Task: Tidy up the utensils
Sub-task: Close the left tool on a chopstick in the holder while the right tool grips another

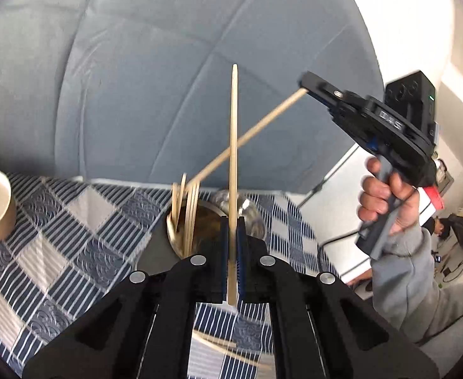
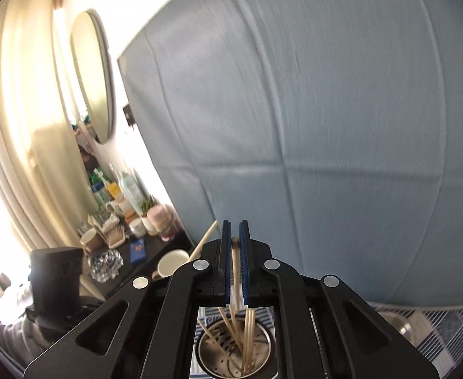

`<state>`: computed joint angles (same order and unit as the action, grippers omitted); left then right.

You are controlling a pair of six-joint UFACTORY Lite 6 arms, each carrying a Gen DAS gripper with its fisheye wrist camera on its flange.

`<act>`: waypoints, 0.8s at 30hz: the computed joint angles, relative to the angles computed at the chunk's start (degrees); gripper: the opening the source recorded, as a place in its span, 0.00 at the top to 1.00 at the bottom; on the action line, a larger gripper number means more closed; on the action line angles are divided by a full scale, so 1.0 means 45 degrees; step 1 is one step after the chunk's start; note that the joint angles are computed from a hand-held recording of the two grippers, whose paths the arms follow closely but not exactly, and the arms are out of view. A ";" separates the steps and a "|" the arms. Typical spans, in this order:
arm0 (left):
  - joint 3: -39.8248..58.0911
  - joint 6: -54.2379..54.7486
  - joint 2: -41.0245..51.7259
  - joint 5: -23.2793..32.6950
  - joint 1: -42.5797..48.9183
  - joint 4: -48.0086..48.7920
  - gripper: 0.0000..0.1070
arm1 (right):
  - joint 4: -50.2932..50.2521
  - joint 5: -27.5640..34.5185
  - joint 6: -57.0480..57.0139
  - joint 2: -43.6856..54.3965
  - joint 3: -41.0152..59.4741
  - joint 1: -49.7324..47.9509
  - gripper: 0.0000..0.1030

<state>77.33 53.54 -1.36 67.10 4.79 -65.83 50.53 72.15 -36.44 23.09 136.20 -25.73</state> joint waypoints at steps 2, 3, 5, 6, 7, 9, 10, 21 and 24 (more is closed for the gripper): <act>0.0159 0.0521 0.0395 -0.0050 -0.0067 -0.0948 0.96 | 0.0040 0.0377 0.0253 0.0262 0.0916 -0.0098 0.95; 0.0032 0.0865 0.0404 -0.0278 -0.0122 -0.1397 0.96 | 0.0052 0.0682 0.0351 0.0389 0.1370 -0.0164 0.95; -0.0189 0.1767 0.0565 -0.0497 -0.0291 -0.2275 0.96 | -0.0035 0.0780 0.0325 0.0191 0.1337 -0.0190 0.95; -0.0335 0.2216 0.0603 -0.0688 -0.0379 -0.2621 0.96 | -0.0003 0.0742 0.0152 -0.0099 0.0904 -0.0202 0.95; -0.0561 0.2726 0.0568 -0.0968 -0.0522 -0.2949 0.96 | -0.0017 0.0665 -0.0042 -0.0422 0.0369 -0.0184 0.95; -0.0952 0.3940 0.0701 -0.1588 -0.1005 -0.3635 0.96 | -0.0249 0.0464 -0.0257 -0.0901 -0.0573 -0.0109 0.95; -0.1165 0.4348 0.0692 -0.2016 -0.1219 -0.3908 0.96 | -0.0367 0.0323 -0.0337 -0.1118 -0.1051 -0.0065 0.95; -0.2449 0.7741 0.2162 -0.3463 -0.2512 -0.6245 0.96 | -0.0598 -0.1253 -0.1566 -0.2694 -0.6033 0.0236 0.95; -0.2551 0.7912 0.2146 -0.3650 -0.2452 -0.6242 0.96 | -0.0362 -0.1329 -0.2021 -0.3052 -0.7051 0.0038 0.95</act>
<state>65.85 89.15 8.30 50.68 -6.24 -93.92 48.91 66.17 -45.53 9.36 104.47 -25.56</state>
